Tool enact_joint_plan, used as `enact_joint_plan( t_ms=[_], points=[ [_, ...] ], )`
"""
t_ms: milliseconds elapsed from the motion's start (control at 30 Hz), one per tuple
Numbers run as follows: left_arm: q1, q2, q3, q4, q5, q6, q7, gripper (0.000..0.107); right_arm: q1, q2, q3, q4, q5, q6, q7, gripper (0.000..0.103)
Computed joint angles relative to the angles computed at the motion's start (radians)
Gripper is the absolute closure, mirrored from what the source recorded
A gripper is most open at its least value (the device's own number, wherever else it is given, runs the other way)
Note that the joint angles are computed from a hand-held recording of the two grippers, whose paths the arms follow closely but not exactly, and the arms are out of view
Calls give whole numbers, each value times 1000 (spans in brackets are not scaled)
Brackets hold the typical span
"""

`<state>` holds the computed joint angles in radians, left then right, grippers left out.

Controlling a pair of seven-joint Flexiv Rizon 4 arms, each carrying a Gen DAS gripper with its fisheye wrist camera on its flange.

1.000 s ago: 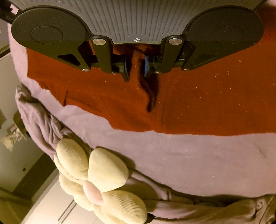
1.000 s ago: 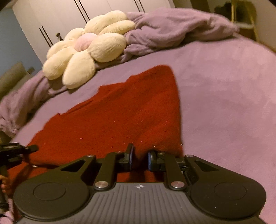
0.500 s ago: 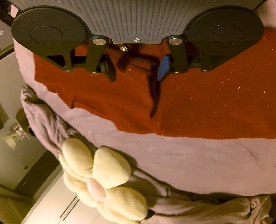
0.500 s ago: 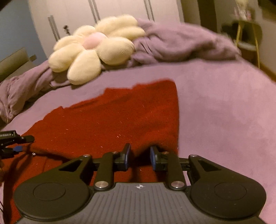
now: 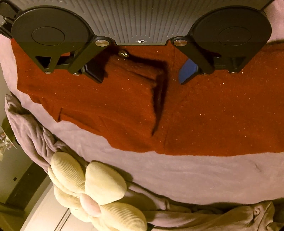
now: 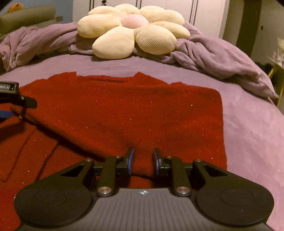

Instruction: Fold small clothes

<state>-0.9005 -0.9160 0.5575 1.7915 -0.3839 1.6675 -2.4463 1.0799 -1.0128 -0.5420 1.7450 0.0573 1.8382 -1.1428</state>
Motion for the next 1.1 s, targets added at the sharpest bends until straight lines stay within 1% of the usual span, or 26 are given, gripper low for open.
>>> enact_joint_plan(
  t_ms=[100,200,433,533,600,667,767,800,833,867,900,933,1000,1067,1100],
  points=[
    [6,10,-14,15,-5,22,-2,11,17,-13,-19,-1,26,10,20,75],
    [13,20,-29,25,-12,31,11,10,5,-8,-1,4,47,29,34,71],
    [4,16,-34,38,-62,54,16,9,19,-17,-12,-4,80,22,63,67],
    [0,13,-32,36,-71,53,37,9,44,-24,-44,-4,65,-7,69,67],
    [15,24,-54,49,-71,74,49,9,47,-31,-53,-7,53,-10,76,65],
    [45,44,-103,79,-86,130,50,9,30,-23,-39,-11,29,-20,74,64],
    [152,106,-252,169,-80,282,17,9,-6,26,2,0,-36,-60,50,64],
    [191,132,-304,214,-63,344,-5,9,-6,47,4,15,-47,-70,50,62],
    [224,152,-345,256,-43,400,-23,9,12,61,-11,39,-45,-66,59,58],
    [252,170,-381,306,-24,462,-48,9,37,73,-33,74,-34,-41,66,50],
    [269,186,-404,352,-16,513,-65,9,61,85,-48,113,-14,-4,66,46],
    [276,200,-419,396,-21,556,-77,9,76,106,-47,160,13,43,59,46],
    [261,220,-428,492,-69,650,-100,9,77,153,-7,231,67,107,40,46],
    [209,247,-422,579,-191,688,-93,9,51,210,70,303,118,169,35,46],
    [194,253,-426,630,-238,736,-118,9,34,234,110,335,139,196,33,46]
  ],
)
